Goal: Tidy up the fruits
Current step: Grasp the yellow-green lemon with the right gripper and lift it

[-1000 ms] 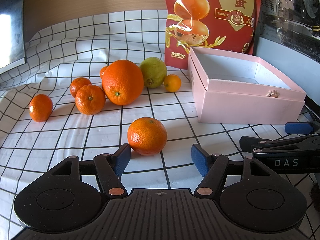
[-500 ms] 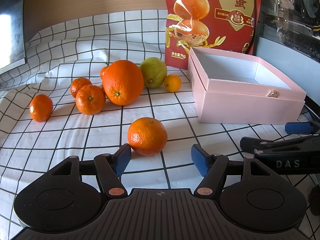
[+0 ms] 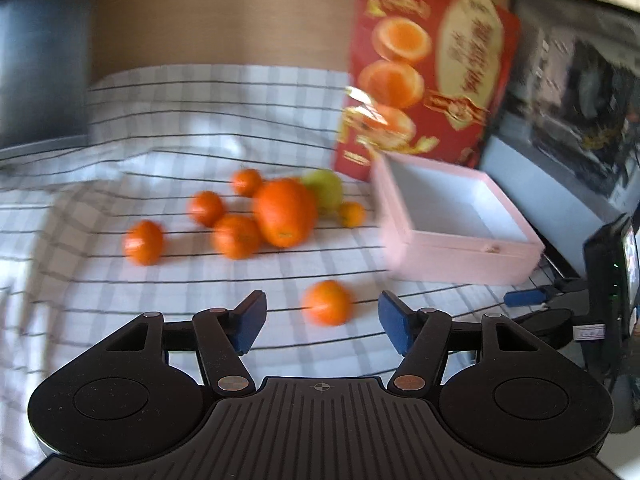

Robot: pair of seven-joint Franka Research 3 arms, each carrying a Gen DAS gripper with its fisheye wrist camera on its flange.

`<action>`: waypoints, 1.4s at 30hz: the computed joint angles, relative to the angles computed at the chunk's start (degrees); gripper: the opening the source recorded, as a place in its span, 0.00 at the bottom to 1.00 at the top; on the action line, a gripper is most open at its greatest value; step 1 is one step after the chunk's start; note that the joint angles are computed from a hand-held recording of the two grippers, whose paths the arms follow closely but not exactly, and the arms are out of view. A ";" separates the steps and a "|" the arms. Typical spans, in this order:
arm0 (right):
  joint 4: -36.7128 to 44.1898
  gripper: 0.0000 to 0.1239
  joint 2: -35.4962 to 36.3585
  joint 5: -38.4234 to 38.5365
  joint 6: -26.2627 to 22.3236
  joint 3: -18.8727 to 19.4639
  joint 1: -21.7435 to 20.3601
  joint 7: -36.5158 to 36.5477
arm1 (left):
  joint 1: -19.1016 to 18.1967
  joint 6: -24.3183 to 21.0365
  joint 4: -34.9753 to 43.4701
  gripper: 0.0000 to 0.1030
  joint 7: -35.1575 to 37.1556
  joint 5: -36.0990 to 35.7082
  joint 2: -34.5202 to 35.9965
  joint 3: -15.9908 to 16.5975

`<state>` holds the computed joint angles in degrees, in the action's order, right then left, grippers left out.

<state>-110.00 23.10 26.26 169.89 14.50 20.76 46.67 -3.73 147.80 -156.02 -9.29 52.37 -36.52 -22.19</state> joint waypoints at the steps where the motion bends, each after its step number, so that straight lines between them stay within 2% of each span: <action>1: -0.20 0.77 -0.65 -0.51 -1.23 0.01 0.12 -0.03 | -1.76 -2.75 -1.88 0.65 1.08 -2.52 -3.24 0.72; 3: -1.90 0.76 -2.42 3.94 -1.52 5.38 -3.59 -7.71 | -4.19 -8.04 -4.72 0.65 2.01 -6.75 -8.68 1.02; 5: -4.76 0.76 -5.08 13.25 -0.87 13.43 -9.02 -21.49 | -6.46 -14.25 -7.71 0.65 1.28 -11.40 -14.73 0.76; 6: -5.59 0.76 -6.24 17.31 -1.77 16.09 -10.76 -26.76 | -7.43 -17.36 -9.05 0.65 0.17 -13.66 -17.56 0.38; 8: -6.53 0.76 -9.00 24.25 -8.08 19.65 -13.19 -34.72 | -8.96 -21.89 -10.95 0.65 -2.15 -16.87 -21.72 -0.15; 10: -6.44 0.76 -10.80 25.96 -16.28 19.89 -13.10 -37.15 | -10.67 -25.93 -12.36 0.65 -4.68 -19.61 -24.94 -0.86; 12: -5.15 0.76 -10.93 24.01 -24.51 19.07 -11.74 -36.87 | -12.08 -28.83 -12.66 0.65 -6.59 -21.26 -26.23 -1.46; 14: -4.41 0.76 -10.78 22.44 -28.98 18.48 -9.53 -36.26 | -13.78 -32.07 -13.07 0.65 -8.29 -22.73 -27.65 -2.00; 18: -3.35 0.76 -9.90 23.01 -31.95 17.80 -5.06 -37.15 | -16.45 -37.15 -13.08 0.65 -11.84 -24.48 -29.09 -2.76; 20: -2.63 0.76 -8.77 20.85 -32.63 16.72 -2.21 -35.40 | -17.46 -38.35 -13.23 0.65 -13.62 -24.68 -29.53 -2.87; 23: -3.54 0.74 -8.17 18.26 -29.88 14.85 1.80 -35.77 | -19.07 -38.32 -14.25 0.65 -15.26 -23.87 -30.88 -2.51; 24: -3.89 0.72 -8.17 17.93 -29.23 14.14 2.66 -36.47 | -19.35 -37.32 -14.78 0.65 -15.48 -23.25 -31.24 -2.02; 26: -3.77 0.57 -7.88 17.70 -28.90 12.53 3.98 -37.33 | -19.13 -34.62 -15.63 0.65 -15.21 -21.94 -31.12 -0.63; 27: -3.68 0.54 -7.82 18.12 -29.60 11.77 4.24 -38.12 | -18.67 -32.90 -15.92 0.65 -14.53 -21.20 -30.71 0.30; 29: -2.78 0.54 -7.90 18.50 -31.44 10.04 4.97 -37.74 | -16.83 -27.47 -16.44 0.65 -11.83 -18.88 -29.10 2.85; 30: -2.79 0.54 -7.59 19.23 -30.70 9.29 5.50 -38.09 | -15.52 -24.22 -16.70 0.65 -10.21 -17.55 -28.15 3.96; 32: -3.34 0.54 -8.20 21.48 -28.89 7.64 6.12 -38.56 | -11.31 -14.55 -17.02 0.65 -6.35 -13.53 -24.88 6.56; 35: -4.12 0.54 -9.12 25.44 -24.71 5.01 7.17 -38.34 | -2.71 4.32 -14.86 0.65 -0.61 -5.99 -14.49 10.51; 38: -5.49 0.54 -10.10 26.57 -17.82 2.52 8.54 -35.10 | 3.55 18.41 -8.82 0.65 5.70 -1.04 -1.72 11.86; 39: -5.34 0.54 -9.91 25.39 -15.96 1.49 8.88 -32.09 | 4.91 21.68 -6.02 0.65 8.60 0.18 2.89 11.93; 40: -5.23 0.54 -9.80 24.46 -14.83 0.78 8.89 -29.55 | 4.90 22.71 -3.53 0.65 12.10 -0.03 6.61 12.36; 42: -5.32 0.54 -9.42 22.23 -11.52 -0.47 8.96 -23.97 | 3.99 21.64 0.94 0.65 19.04 -1.86 12.59 12.50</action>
<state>-115.32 13.68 48.49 158.37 14.02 29.71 22.70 0.27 169.44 -155.09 9.75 50.51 -23.93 -9.69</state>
